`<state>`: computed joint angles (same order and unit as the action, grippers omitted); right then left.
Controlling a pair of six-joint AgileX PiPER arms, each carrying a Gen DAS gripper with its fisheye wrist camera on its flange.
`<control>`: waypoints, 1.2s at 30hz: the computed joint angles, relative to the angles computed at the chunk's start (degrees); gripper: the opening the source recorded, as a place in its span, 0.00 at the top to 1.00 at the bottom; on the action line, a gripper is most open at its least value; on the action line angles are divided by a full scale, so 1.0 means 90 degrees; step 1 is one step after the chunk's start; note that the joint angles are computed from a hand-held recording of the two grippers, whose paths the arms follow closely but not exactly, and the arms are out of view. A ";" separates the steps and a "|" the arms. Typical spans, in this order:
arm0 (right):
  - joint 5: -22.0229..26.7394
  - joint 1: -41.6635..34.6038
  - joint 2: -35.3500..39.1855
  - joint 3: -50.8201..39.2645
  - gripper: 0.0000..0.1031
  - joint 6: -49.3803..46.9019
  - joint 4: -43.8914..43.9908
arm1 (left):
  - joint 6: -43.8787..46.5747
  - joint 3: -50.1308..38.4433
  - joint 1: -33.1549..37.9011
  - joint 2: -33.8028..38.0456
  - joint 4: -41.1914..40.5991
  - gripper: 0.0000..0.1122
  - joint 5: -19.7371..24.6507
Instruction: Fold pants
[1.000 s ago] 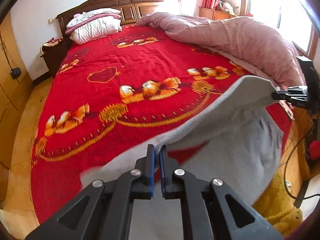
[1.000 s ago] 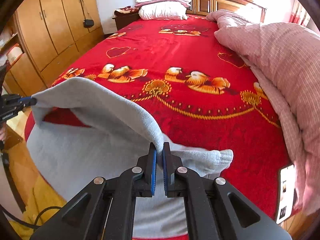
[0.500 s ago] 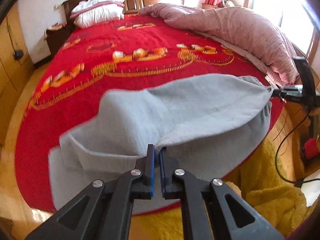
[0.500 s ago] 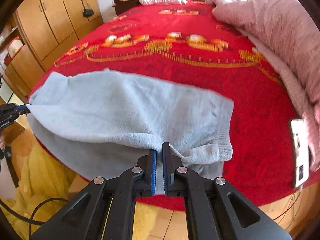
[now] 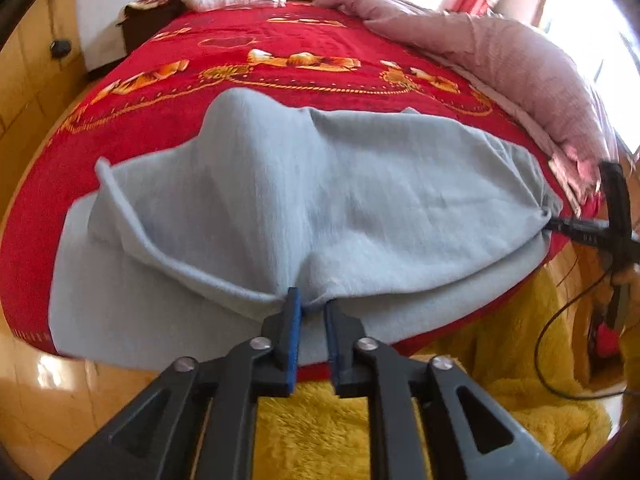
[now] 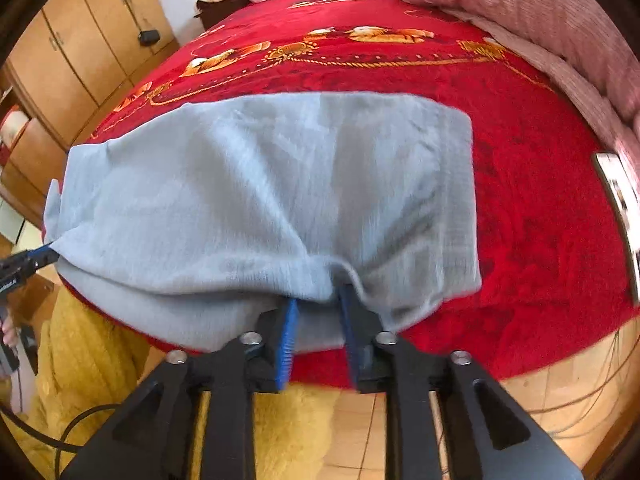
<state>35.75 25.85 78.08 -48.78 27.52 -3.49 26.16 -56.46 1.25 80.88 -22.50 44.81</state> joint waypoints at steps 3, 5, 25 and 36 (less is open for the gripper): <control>-0.0076 0.0138 -0.0307 0.0293 0.66 0.0675 -0.0333 | 0.0034 0.0304 0.0171 -0.0275 -0.0387 0.69 0.0028; -0.0141 0.0095 -0.0509 0.0457 0.66 0.0859 -0.0297 | -0.0090 0.0420 0.0251 -0.0425 -0.0513 0.67 0.0052; -0.0294 -0.1500 -0.1115 0.0560 0.58 0.0312 0.1189 | -0.1067 0.0160 0.1089 -0.0057 -0.1211 0.63 -0.0101; -0.0528 -0.1967 -0.0354 0.0505 0.58 -0.0881 0.2890 | -0.2493 0.0009 0.0474 0.0303 -0.0215 0.63 -0.0813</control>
